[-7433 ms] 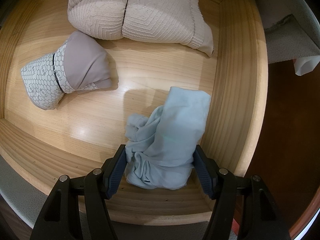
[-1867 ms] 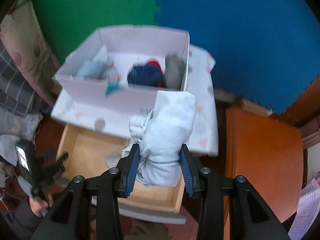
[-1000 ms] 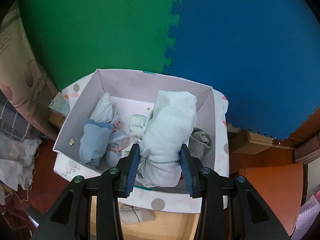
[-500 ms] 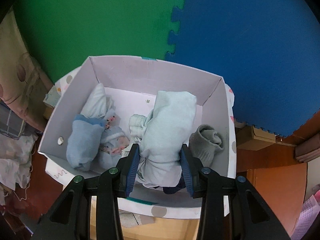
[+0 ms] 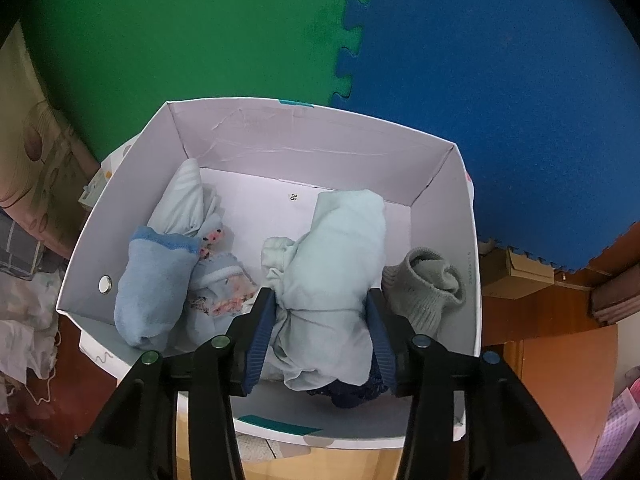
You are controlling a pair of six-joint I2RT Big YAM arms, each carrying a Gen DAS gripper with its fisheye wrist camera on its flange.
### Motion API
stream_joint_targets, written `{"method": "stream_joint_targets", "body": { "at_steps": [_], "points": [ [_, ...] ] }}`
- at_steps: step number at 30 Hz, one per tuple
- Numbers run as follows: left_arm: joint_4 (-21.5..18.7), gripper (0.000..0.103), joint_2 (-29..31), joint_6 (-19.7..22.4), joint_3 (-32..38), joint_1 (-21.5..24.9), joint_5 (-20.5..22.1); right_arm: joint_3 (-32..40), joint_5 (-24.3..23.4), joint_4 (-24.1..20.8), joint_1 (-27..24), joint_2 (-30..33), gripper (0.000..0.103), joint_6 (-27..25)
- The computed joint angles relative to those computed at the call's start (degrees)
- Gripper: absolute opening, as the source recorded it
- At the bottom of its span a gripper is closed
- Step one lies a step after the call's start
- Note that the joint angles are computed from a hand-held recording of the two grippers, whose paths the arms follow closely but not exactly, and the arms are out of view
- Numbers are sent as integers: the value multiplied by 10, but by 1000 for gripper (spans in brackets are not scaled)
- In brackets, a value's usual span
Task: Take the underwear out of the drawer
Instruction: 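Open the right tool to release the light blue underwear in the box, then move the empty right tool back over the drawer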
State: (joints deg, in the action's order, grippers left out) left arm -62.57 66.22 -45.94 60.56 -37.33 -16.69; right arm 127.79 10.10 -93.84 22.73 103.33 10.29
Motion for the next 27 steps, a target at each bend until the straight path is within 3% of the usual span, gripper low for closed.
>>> {"method": "stream_joint_targets", "body": {
  "at_steps": [12, 20, 27],
  "points": [
    [-2, 55, 8, 6, 4, -4, 0, -27, -10, 5, -4, -41, 45, -3],
    [-4, 55, 11, 13, 7, -7, -2, -147, -32, 34, -7, -141, 45, -11],
    [-6, 55, 17, 27, 13, -18, -9, -311, -40, 60, -19, -248, 46, -11]
  ]
}}
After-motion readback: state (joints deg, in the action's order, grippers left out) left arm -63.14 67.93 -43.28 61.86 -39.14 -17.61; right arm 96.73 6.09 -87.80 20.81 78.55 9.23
